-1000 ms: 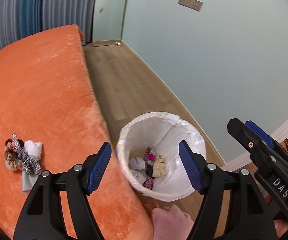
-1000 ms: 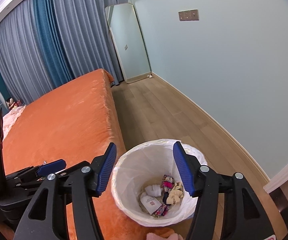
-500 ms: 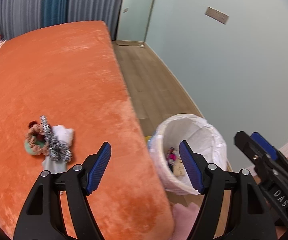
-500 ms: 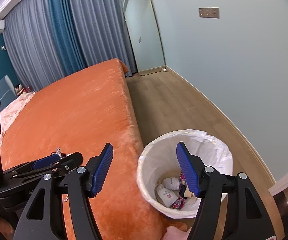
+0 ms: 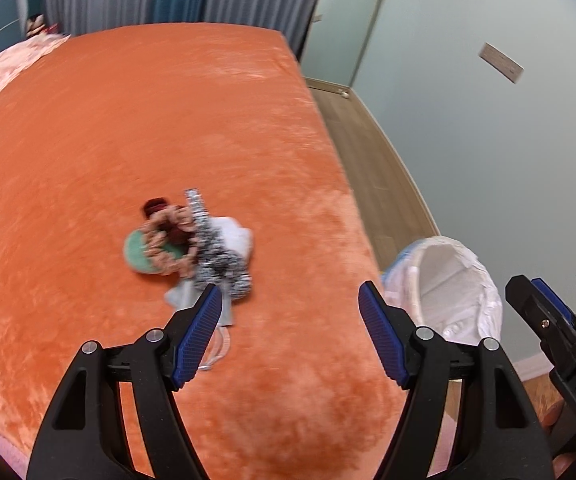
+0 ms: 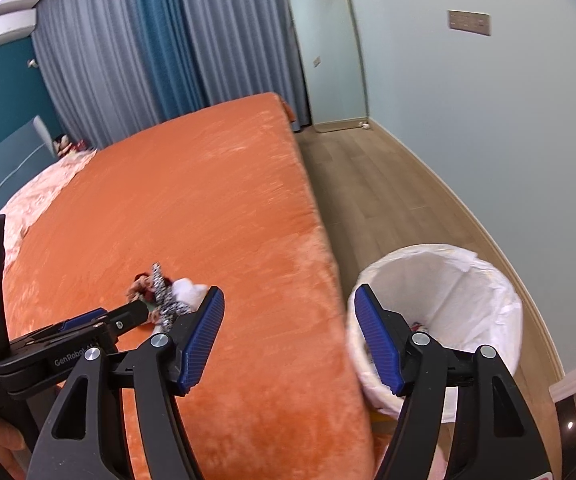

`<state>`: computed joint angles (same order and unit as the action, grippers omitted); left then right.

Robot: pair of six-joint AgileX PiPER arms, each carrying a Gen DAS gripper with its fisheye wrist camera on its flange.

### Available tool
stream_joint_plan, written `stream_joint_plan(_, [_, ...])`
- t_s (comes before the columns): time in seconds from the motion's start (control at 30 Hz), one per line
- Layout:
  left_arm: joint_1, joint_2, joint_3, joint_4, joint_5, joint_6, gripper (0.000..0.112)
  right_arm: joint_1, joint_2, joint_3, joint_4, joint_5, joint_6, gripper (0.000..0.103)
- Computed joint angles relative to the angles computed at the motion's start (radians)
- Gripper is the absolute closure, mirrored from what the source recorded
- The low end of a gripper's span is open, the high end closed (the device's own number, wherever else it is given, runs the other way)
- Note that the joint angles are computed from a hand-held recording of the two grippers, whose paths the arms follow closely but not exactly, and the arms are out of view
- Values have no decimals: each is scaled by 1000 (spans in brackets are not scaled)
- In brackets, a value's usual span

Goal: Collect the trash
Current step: 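Move both open grippers back over the pile on the bed, then grasp the pink scrunchie with the left gripper while right grasps the leopard-print scarf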

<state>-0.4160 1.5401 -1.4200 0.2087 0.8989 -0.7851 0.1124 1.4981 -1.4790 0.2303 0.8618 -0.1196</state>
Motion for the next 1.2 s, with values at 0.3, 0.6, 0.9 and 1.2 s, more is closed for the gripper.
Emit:
stream_joint_plan(0.3, [187, -89, 152, -65, -50, 100, 45, 178, 83, -19, -92, -29, 101, 38])
stream_joint_plan(0.6, [385, -40, 184, -161, -103, 256, 42, 330, 257, -91, -143, -60, 177, 38])
stream_joint_plan(0.9, [490, 127, 94, -310, -150, 452, 42, 400, 502, -287, -150, -32, 196, 38])
stream_joint_plan(1.2, [510, 254, 29, -414, -168, 567, 57, 401, 693, -467, -135, 47, 180, 62])
